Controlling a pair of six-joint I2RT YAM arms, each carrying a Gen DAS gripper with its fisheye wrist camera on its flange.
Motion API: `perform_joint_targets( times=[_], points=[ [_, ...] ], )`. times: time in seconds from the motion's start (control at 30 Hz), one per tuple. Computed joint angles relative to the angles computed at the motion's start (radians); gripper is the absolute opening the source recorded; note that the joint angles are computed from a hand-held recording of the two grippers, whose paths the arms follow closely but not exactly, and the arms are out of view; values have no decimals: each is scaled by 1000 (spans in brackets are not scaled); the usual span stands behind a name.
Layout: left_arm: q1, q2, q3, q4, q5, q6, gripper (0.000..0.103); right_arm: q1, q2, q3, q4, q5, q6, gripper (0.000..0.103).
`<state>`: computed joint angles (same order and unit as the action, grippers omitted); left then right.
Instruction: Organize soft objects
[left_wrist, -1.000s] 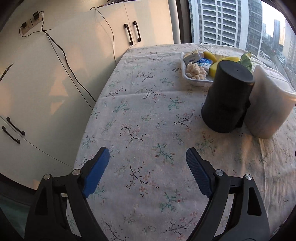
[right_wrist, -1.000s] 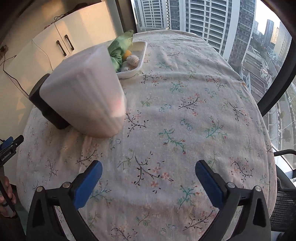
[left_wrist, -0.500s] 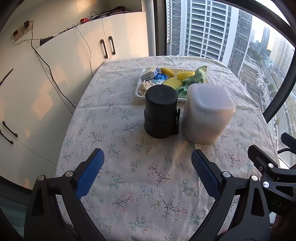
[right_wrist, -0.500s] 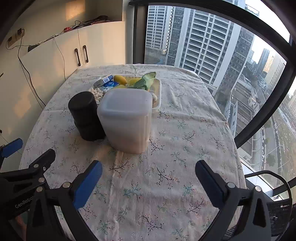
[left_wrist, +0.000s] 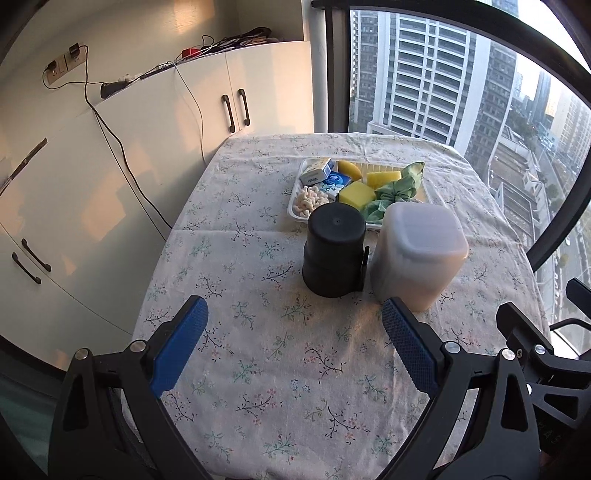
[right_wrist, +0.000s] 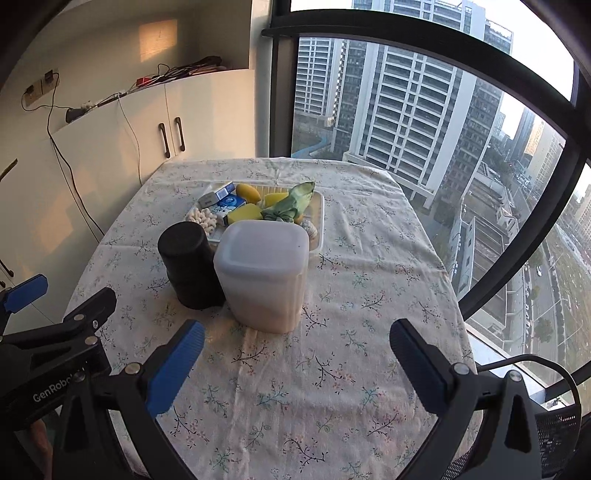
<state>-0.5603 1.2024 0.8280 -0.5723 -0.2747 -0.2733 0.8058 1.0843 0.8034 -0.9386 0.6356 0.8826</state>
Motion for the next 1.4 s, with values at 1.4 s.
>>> perform_joint_targets(
  times=[1.4],
  points=[
    [25,7,-16,13,42,8,96,1,30,14,-8,-6,16,103]
  ],
)
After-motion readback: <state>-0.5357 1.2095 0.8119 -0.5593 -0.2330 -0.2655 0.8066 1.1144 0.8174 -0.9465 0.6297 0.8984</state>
